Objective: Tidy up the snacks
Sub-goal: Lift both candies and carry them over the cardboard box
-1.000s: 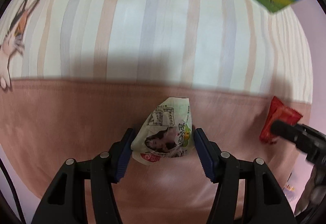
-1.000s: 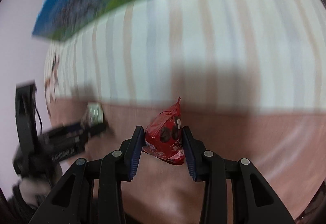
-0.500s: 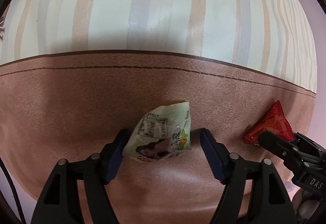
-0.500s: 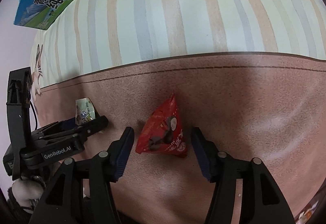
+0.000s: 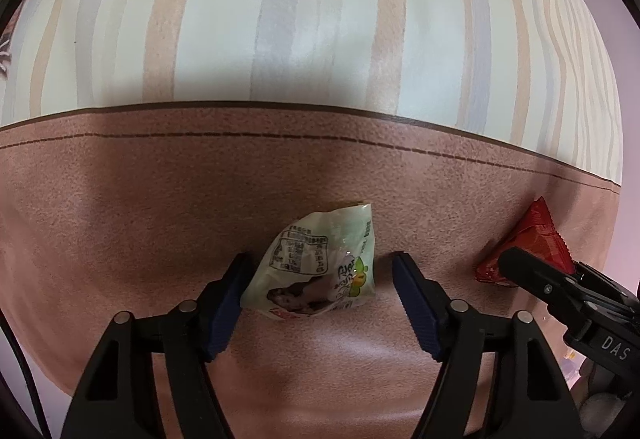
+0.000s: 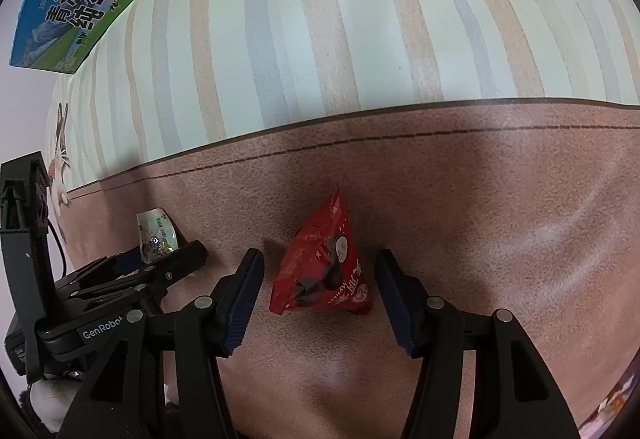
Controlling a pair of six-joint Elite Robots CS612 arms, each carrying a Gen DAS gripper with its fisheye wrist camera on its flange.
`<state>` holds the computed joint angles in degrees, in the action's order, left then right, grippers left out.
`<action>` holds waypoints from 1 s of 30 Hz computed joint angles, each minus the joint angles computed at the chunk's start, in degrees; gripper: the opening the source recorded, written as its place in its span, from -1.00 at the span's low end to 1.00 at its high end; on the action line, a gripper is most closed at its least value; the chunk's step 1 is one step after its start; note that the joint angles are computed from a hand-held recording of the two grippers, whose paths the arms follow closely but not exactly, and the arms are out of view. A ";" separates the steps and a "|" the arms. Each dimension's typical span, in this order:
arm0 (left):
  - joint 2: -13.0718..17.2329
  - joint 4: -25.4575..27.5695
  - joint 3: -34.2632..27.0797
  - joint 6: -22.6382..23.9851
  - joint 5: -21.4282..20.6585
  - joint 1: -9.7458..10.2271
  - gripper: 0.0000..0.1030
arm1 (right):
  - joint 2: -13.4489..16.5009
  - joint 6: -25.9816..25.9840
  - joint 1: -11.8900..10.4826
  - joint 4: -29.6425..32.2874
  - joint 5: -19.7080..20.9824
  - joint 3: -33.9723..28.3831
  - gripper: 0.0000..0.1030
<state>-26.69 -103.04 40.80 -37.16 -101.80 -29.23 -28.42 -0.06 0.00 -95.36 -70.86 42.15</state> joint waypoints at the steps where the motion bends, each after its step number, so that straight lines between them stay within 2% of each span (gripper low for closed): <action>1: -0.69 -0.52 1.09 -0.13 0.14 0.03 0.26 | -0.02 -0.02 0.06 -0.10 -0.30 0.04 0.10; 3: -1.10 -1.14 1.72 -0.54 0.65 0.02 0.11 | -0.03 0.22 0.18 -0.39 -0.91 0.10 0.01; 5: -1.34 -1.63 2.12 -0.49 0.35 0.04 0.11 | -0.22 0.14 0.21 -0.77 -1.26 0.42 -0.12; 17: -1.66 -1.54 1.94 0.30 1.12 -0.09 0.10 | -1.51 -0.52 0.25 -2.37 -1.35 2.86 -0.20; 20: -2.26 -2.45 2.39 0.76 0.63 0.00 0.09 | -2.01 -0.69 0.09 -2.86 -0.02 3.49 -0.22; 26: -4.62 -6.24 2.92 2.46 -0.19 0.30 0.09 | -5.31 -3.46 0.03 -6.69 2.76 6.42 -0.22; 30: -5.13 -9.71 0.10 3.28 -0.72 0.83 0.09 | -6.45 -4.20 -0.33 -8.20 6.17 5.67 -0.22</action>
<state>-31.82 -112.75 40.89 -33.89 -102.53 -28.40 -34.88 -4.26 -0.33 -103.56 -64.69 47.82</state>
